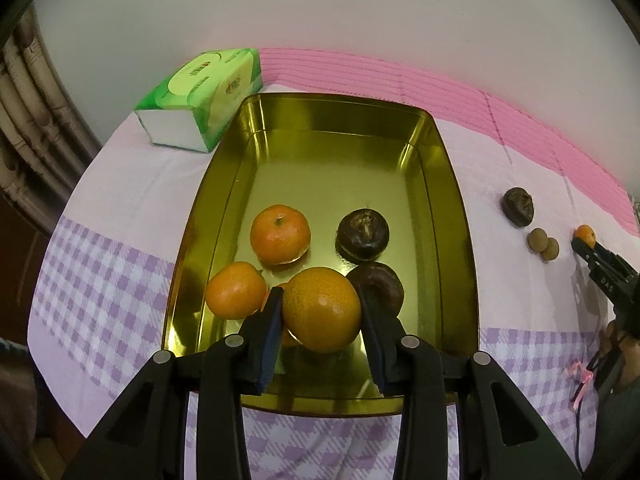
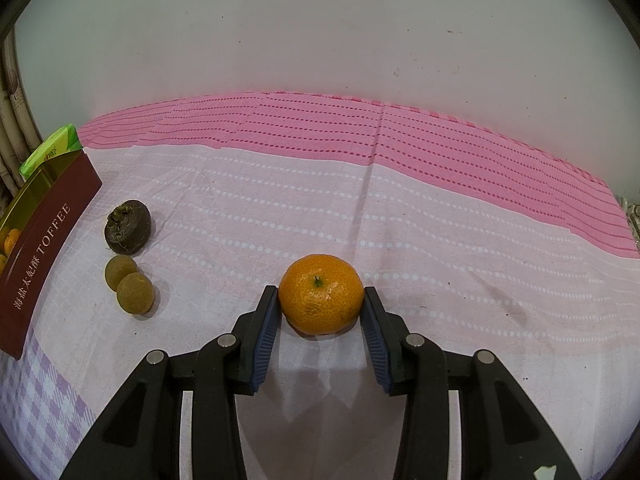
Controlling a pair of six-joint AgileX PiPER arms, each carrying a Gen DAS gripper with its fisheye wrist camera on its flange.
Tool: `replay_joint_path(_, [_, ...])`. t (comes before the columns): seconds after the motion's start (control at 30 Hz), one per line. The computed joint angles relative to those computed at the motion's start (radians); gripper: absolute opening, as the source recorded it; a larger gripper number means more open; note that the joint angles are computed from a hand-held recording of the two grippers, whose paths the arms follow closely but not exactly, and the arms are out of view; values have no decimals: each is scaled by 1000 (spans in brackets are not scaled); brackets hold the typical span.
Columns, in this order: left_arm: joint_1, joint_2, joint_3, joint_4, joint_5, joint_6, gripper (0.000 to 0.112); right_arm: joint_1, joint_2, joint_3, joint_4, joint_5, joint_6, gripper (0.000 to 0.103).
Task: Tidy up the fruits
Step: 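Carry the yellow orange into the tin tray and open the left gripper, then withdraw the left gripper from the tin tray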
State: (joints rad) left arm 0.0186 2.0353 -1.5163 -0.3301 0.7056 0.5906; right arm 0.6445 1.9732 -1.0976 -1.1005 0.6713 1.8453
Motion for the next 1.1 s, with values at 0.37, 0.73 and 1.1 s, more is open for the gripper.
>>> replay_joint_path(0.37, [-12, 4, 1, 26, -14, -16, 41, 1, 3, -4, 3, 8, -10, 39])
replay_joint_path(0.73, [-9, 12, 4, 44, -36, -23, 46, -6, -10, 12, -13, -19, 23, 40])
replay_joint_path(1.1, [3, -10, 42, 42, -48, -19, 59, -2, 9, -28, 33, 17, -42, 38])
